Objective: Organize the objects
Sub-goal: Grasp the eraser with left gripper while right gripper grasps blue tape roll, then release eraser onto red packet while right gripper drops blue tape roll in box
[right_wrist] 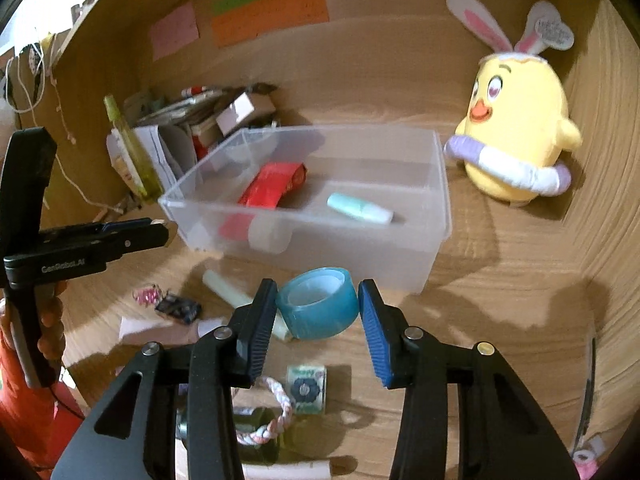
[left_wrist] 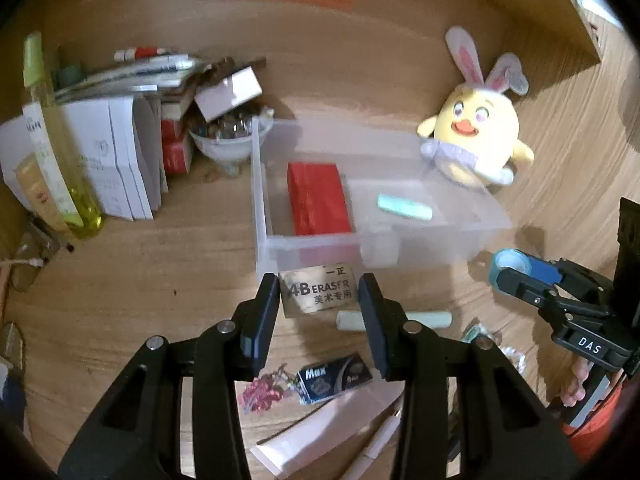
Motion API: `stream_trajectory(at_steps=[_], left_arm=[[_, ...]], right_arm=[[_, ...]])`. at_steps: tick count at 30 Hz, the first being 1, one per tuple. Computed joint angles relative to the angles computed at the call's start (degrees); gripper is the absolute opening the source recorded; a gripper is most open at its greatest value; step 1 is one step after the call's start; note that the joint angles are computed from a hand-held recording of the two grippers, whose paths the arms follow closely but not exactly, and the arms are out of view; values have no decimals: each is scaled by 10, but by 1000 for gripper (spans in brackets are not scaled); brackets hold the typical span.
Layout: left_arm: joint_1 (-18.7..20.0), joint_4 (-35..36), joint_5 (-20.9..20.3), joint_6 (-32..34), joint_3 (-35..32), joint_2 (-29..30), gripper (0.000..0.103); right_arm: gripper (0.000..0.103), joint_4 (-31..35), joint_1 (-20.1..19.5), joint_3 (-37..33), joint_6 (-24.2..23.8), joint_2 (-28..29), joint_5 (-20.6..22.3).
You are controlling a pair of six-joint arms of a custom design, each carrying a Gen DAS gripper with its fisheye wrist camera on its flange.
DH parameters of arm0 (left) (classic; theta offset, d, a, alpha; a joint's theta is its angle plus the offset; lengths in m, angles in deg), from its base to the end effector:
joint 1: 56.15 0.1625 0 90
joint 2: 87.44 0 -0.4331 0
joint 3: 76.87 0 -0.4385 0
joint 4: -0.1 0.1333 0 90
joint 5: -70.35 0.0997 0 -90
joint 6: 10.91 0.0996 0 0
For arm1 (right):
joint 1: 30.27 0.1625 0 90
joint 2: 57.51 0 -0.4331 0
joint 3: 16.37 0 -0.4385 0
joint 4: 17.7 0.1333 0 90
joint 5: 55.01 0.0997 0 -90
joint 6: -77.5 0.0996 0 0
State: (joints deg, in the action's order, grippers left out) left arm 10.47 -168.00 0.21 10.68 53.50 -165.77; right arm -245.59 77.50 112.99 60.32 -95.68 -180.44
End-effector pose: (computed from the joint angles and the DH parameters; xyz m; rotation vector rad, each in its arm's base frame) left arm -0.0403 -0.5143 0.2006 0.9436 2.5694 -0.6403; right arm 0.2120 -0.4139 0.0086 0.3962 -2.3369 1.0175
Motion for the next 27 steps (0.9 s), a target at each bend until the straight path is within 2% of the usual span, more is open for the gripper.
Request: stream_trajectory(at_steps=[14,27], left_arm=[[-24,-46,-12,7,-11,6,41],[-34,-59,-6,5,-45,43,41]], right_arm=[[39,-21,17,-29,-36,-16,4],[39,0,10,-71,-68,-24,6]])
